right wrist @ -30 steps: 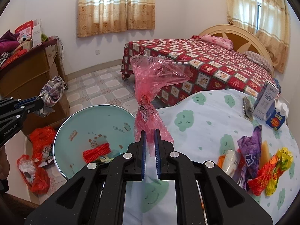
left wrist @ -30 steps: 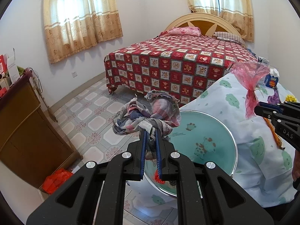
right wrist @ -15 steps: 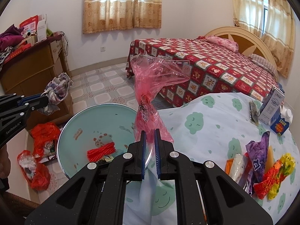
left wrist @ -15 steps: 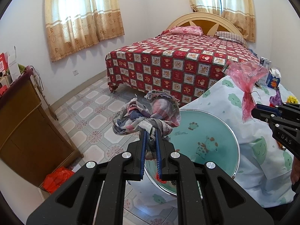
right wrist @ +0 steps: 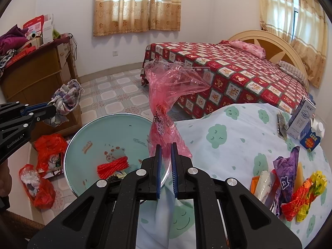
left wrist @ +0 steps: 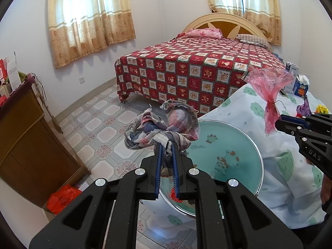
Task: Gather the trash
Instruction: 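Carry the patterned wrapper over the bucket with the left tool while the right tool carries a pink bag, then open both tools to drop the wrapper and pink bag into the teal bucket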
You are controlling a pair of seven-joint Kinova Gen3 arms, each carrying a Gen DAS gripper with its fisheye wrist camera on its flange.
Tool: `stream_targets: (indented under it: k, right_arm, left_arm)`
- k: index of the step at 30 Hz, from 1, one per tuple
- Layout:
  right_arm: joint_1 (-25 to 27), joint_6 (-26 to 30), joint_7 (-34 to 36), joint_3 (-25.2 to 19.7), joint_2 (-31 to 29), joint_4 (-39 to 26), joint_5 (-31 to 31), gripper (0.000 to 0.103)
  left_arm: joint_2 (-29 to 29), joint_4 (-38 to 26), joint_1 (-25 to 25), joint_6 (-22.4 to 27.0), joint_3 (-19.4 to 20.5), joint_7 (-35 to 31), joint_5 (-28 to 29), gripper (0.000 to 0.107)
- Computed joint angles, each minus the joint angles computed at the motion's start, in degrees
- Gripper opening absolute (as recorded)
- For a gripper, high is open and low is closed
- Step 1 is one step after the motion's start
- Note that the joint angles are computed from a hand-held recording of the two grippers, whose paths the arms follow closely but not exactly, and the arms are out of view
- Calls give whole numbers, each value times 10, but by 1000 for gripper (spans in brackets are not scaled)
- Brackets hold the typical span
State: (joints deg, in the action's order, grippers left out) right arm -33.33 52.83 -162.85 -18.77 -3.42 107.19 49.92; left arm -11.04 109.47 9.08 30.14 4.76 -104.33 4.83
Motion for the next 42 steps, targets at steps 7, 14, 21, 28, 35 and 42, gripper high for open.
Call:
stream_targets:
  k: [7, 14, 21, 28, 35, 42]
  right_arm:
    - [-1, 0, 0, 0, 1, -1, 0, 9]
    - [-1, 1, 3, 1, 1, -3, -1, 10]
    - [-2, 0, 10, 2, 2, -5, -4, 10]
    - [4, -26, 25, 7, -2, 3, -15, 16]
    - [11, -29, 24, 5, -3, 8, -21, 23]
    - [14, -30, 14, 2, -6, 15, -19, 27]
  left_arm:
    - [1, -1, 1, 1, 2, 4, -3, 10]
    - [4, 0, 3, -1, 7, 9, -5, 10]
    - [3, 3, 8, -1, 4, 5, -2, 10]
    - [1, 5, 25, 2, -11, -35, 33, 28]
    - [-3, 11, 24, 2, -4, -44, 40, 37]
    - [0, 7, 18, 2, -2, -34, 31, 45]
